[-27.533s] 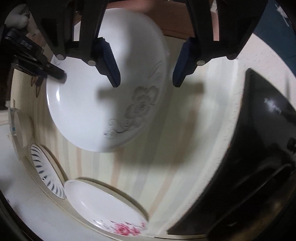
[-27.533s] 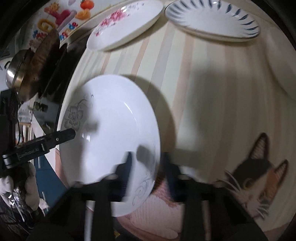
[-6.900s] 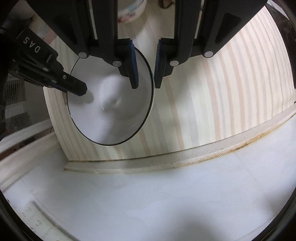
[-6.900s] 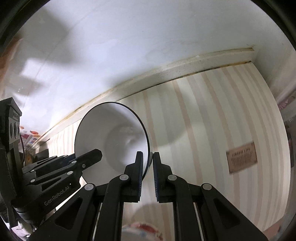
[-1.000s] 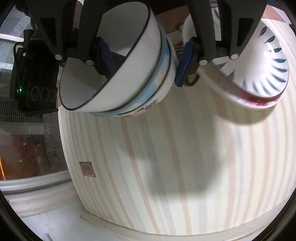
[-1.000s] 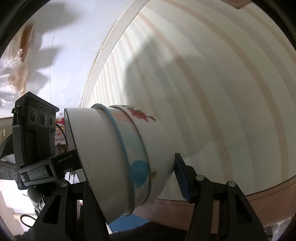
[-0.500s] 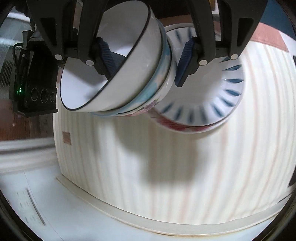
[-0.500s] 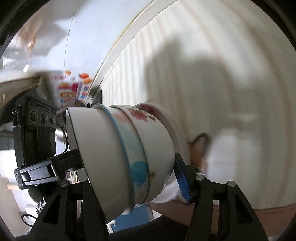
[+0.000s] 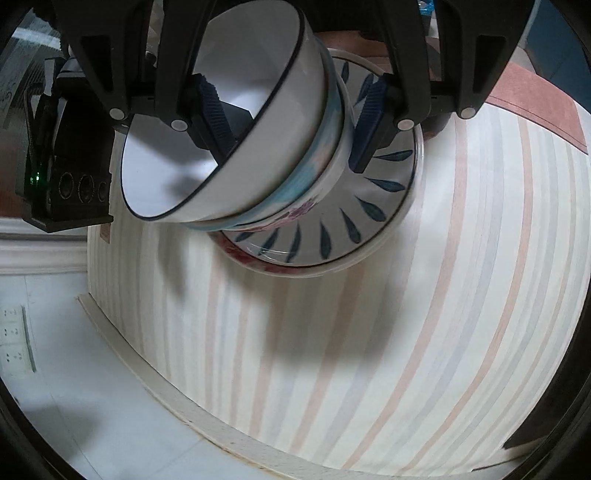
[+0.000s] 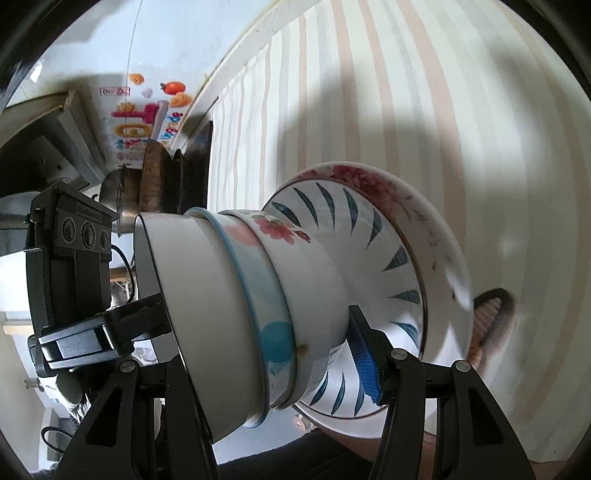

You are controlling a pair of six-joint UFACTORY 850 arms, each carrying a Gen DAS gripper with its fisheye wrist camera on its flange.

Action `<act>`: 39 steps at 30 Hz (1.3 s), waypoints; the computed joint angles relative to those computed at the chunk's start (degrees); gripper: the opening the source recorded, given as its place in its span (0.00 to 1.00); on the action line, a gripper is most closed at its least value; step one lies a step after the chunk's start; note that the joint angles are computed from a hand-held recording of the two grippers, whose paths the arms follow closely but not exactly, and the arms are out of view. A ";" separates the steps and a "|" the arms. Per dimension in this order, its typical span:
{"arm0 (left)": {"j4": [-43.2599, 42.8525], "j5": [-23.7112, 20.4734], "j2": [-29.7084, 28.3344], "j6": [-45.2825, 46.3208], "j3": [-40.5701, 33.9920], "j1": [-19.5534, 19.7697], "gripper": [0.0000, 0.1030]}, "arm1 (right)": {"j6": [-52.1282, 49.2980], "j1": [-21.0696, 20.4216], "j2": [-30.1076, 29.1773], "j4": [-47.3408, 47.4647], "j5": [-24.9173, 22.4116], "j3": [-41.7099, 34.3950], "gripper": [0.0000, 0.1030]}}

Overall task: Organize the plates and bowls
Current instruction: 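Carry the tilted bowl stack over the blue-leaf plate stack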

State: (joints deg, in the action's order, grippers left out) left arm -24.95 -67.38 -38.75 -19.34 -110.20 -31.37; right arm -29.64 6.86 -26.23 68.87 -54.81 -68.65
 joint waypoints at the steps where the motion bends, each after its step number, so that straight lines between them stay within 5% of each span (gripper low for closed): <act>1: -0.15 0.13 -0.01 -0.15 0.21 0.08 0.58 | 0.13 0.22 -0.53 -0.28 0.03 -0.47 0.56; 39: 4.30 -0.36 -0.30 -0.82 -1.04 -0.49 0.58 | 7.06 2.27 0.18 -7.40 3.30 -0.99 0.57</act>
State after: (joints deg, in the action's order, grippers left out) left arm -20.65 -67.74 -39.05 -20.16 -111.24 -31.86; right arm -22.59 9.13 -26.05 61.47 -51.51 -69.64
